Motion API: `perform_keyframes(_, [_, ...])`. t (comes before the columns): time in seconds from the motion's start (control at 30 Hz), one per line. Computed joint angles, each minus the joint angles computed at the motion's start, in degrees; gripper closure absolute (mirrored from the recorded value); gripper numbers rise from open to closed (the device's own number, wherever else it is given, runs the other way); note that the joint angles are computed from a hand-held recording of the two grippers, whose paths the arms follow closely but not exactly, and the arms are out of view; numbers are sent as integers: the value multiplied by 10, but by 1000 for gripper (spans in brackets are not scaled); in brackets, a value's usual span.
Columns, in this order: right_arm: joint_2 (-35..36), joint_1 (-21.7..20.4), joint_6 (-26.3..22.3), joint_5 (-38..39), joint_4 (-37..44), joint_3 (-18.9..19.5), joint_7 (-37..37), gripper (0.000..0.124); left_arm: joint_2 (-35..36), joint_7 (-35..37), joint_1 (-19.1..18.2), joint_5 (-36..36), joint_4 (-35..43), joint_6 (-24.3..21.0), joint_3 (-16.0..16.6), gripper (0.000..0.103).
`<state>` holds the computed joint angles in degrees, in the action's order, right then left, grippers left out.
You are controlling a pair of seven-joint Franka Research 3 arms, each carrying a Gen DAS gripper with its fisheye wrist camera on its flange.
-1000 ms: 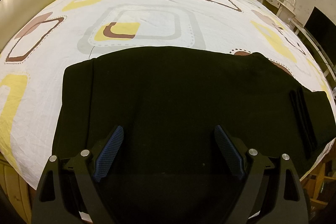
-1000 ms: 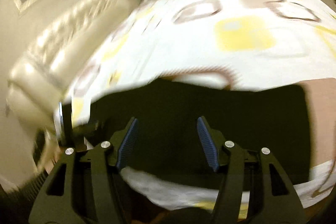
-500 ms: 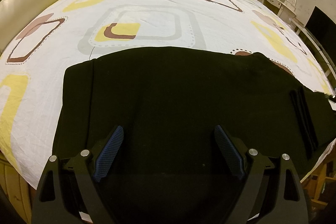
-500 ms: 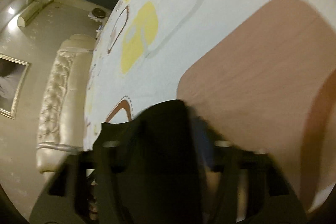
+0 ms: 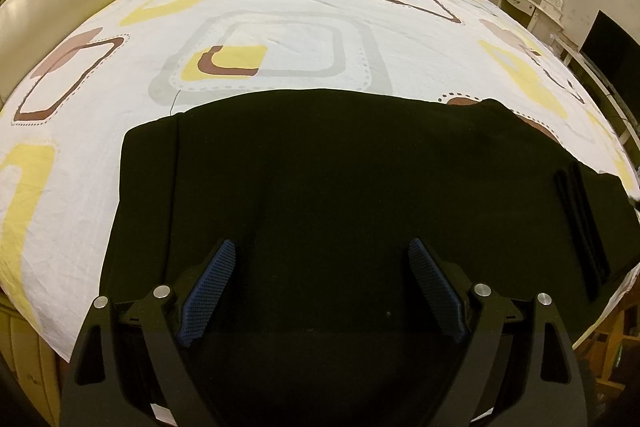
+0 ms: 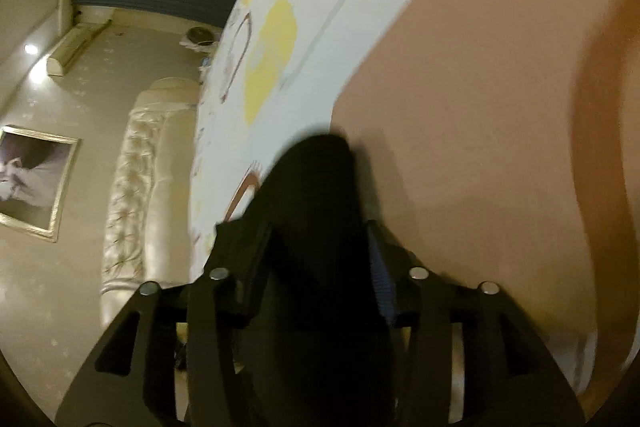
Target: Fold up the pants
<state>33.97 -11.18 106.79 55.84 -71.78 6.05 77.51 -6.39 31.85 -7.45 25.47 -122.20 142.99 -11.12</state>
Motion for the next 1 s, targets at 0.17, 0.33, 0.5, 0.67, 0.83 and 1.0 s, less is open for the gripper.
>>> perform_keyframes(0.17, [-85,-14,-25,23,-124,-13,-57,73,0,0,0,-1,0,0,0,15])
perform_keyframes(0.33, [-119,15,3,-15,-164,-42,-96,98,0,0,0,2,0,-1,0,15])
perform_keyframes(0.5, [-128,20,15,2,-187,-49,-112,96,-2,2,1,5,-6,9,1,15])
perform_keyframes(0.67, [-164,33,50,-17,-201,-61,-96,86,-3,2,0,6,-8,12,0,15])
perform_keyframes(0.83, [-210,43,110,29,-229,-62,-117,85,-4,7,1,-1,-8,13,1,15])
perform_keyframes(1.0, [-204,54,60,75,-229,-53,-153,81,-5,5,1,5,-10,15,-1,15])
